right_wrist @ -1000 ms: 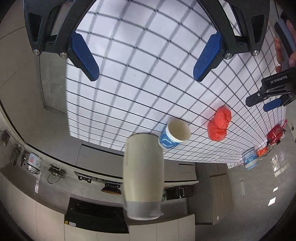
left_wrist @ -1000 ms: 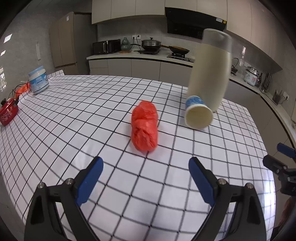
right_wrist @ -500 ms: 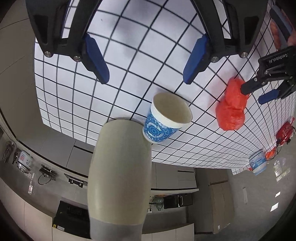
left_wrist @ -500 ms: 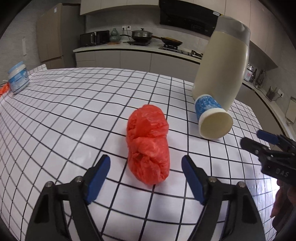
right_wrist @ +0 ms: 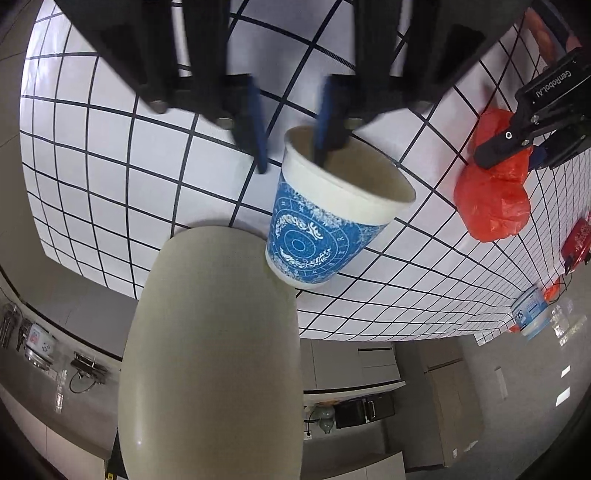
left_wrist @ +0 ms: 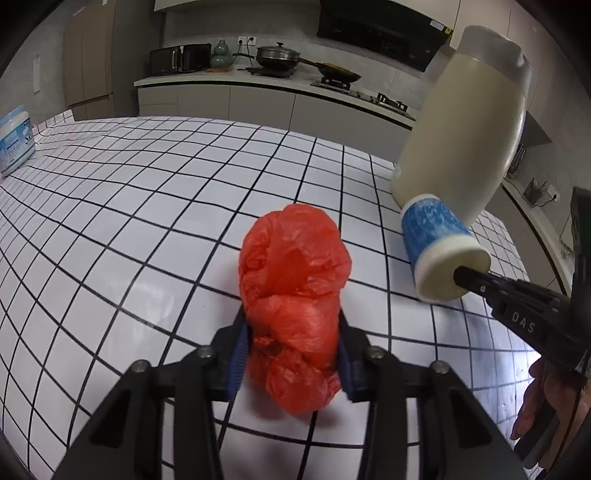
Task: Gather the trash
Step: 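Grasp the red plastic bag with the left tool while the right tool grasps the blue paper cup, then carry the red bag and blue paper cup over to the black bin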
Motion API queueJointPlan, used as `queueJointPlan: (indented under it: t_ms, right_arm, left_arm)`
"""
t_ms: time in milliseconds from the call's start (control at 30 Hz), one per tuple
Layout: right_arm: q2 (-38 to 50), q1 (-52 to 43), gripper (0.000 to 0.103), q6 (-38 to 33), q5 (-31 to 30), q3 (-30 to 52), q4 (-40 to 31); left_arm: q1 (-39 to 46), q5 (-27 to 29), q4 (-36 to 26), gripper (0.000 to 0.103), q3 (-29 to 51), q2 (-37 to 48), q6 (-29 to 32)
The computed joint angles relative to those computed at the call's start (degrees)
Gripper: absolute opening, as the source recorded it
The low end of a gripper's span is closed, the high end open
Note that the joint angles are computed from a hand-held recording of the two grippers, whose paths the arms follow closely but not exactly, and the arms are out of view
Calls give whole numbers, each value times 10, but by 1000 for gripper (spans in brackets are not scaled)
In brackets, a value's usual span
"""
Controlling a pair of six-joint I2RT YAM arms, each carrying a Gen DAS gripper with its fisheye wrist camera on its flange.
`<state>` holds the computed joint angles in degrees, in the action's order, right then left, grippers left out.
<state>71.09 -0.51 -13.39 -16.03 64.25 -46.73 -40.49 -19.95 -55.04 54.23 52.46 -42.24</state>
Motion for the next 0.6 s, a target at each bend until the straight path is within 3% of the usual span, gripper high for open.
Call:
queueJointPlan:
  t_ms: [67,300,600]
  right_arm:
    - [-4,-12,5,-1,-15,-1,-4]
    - [-43,-44,4,-32,-47,1,-46]
    - [-111,-163,4,-126,-125,18,-155]
  left_arm:
    - [-3,-4,4,33,2,1,1]
    - [-65,-51,-20,31,35,12,-22]
    - [-223,-143,-104,31,110,57,-136]
